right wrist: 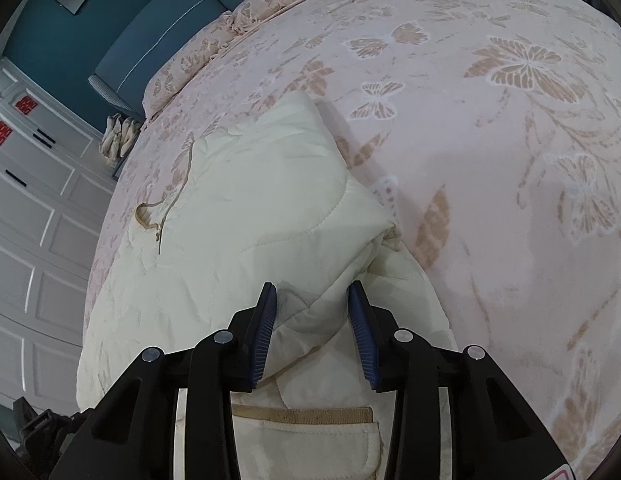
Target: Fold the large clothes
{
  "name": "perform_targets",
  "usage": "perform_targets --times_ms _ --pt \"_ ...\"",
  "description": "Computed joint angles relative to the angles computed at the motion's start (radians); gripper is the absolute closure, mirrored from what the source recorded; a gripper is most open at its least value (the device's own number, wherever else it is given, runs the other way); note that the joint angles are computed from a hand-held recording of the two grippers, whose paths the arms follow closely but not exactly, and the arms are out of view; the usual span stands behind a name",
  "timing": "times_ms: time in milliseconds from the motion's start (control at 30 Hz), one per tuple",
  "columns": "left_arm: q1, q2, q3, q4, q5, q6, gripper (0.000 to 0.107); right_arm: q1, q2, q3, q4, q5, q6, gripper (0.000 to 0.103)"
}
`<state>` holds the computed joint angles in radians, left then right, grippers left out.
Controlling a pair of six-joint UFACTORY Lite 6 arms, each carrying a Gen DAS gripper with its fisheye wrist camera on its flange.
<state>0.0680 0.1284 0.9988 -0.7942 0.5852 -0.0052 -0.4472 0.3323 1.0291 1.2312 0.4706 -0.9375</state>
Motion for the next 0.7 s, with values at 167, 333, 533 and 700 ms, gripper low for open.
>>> perform_targets --times_ms 167,333,533,700 --pt "0.063 -0.147 -0.064 0.073 -0.008 -0.034 0.060 0.015 -0.007 -0.016 0.020 -0.021 -0.034 0.066" --pt "0.075 0.034 -0.002 -0.076 0.013 0.125 0.061 0.016 -0.013 -0.028 0.033 -0.021 -0.043 0.066" --pt "0.058 0.059 0.074 -0.023 -0.011 0.098 0.062 0.014 -0.010 -0.017 -0.003 -0.025 -0.032 0.066" --pt "0.059 -0.057 0.064 0.053 -0.016 0.031 0.060 0.029 -0.009 -0.028 0.017 -0.048 -0.052 0.066"
